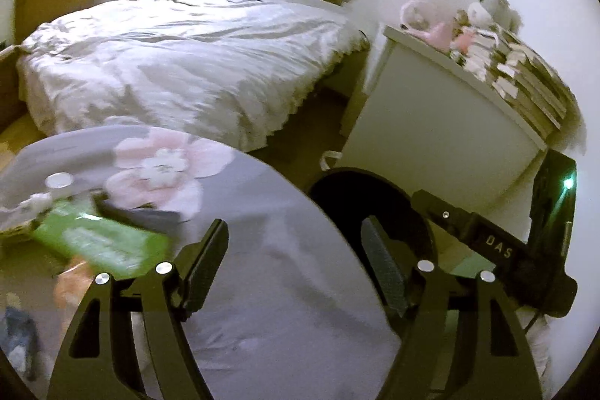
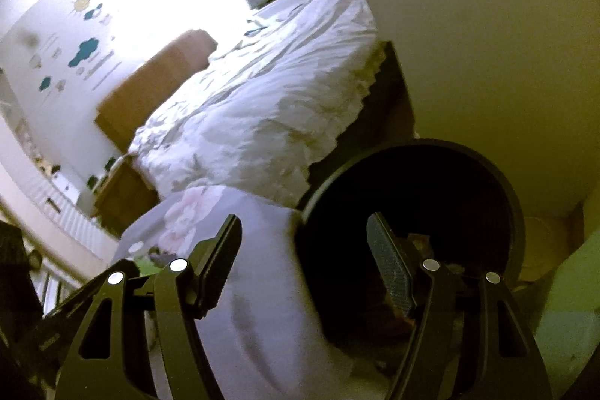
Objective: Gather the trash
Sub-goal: 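Return to the table and grasp the white fluffy item with the right tool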
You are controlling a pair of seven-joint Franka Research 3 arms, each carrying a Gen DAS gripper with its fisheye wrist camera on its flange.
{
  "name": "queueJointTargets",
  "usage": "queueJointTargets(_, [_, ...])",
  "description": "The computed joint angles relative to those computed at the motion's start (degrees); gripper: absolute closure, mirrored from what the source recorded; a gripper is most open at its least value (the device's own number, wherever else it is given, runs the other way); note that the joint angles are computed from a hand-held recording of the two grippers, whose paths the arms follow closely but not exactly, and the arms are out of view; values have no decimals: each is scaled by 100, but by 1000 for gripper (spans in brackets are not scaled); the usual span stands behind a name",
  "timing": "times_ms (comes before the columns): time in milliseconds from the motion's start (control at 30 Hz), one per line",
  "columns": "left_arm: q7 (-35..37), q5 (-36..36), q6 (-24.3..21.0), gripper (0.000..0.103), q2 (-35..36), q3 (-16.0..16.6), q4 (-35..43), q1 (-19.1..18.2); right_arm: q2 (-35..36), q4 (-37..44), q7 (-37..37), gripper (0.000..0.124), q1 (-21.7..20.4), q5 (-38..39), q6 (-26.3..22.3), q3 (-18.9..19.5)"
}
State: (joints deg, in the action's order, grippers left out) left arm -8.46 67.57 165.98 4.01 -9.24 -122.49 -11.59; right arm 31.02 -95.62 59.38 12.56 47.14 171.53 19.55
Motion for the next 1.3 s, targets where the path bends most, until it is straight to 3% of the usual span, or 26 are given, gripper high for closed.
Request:
queueJointTargets(200, [-538,325,-53,30,-711,-19,-750,264,-52,27,44,54,258,-254,-195,-53])
queueJointTargets(533, [-203,107,-80,30,-2081,-168,-2171,1114,-149,78,-209,54,758,-623,-697,-16])
queueJointTargets(767, [1595,-550,-356,30,-2518,-8,-2773,1521,-56,291,-237,55,1244,-1030,-1212,-120])
queueJointTargets(833, [2328,-804,-479,30,-2473,82,-2805,1594,32,422,-176,54,1456,-1312,-1413,-234])
queueJointTargets(900, [2886,-930,-512,30,-2368,130,-2794,1727,70,464,-134,40,1608,-1508,-1480,-294])
queueJointTargets(1033, [3578,-849,-592,30,-2095,86,-2653,1972,260,678,28,39,1902,-1889,-1678,-407])
queueJointTargets(1167, [4391,-1178,-511,31,-1758,207,-2521,1933,453,907,323,39,2233,-2440,-1834,-637])
queueJointTargets(1233, [4617,-1282,-425,34,-1609,229,-2481,1932,566,1038,515,39,2407,-2771,-1900,-793])
queueJointTargets(1300, [4941,-1627,-384,47,-1472,290,-2458,1871,672,1156,696,39,2495,-3005,-1988,-883])
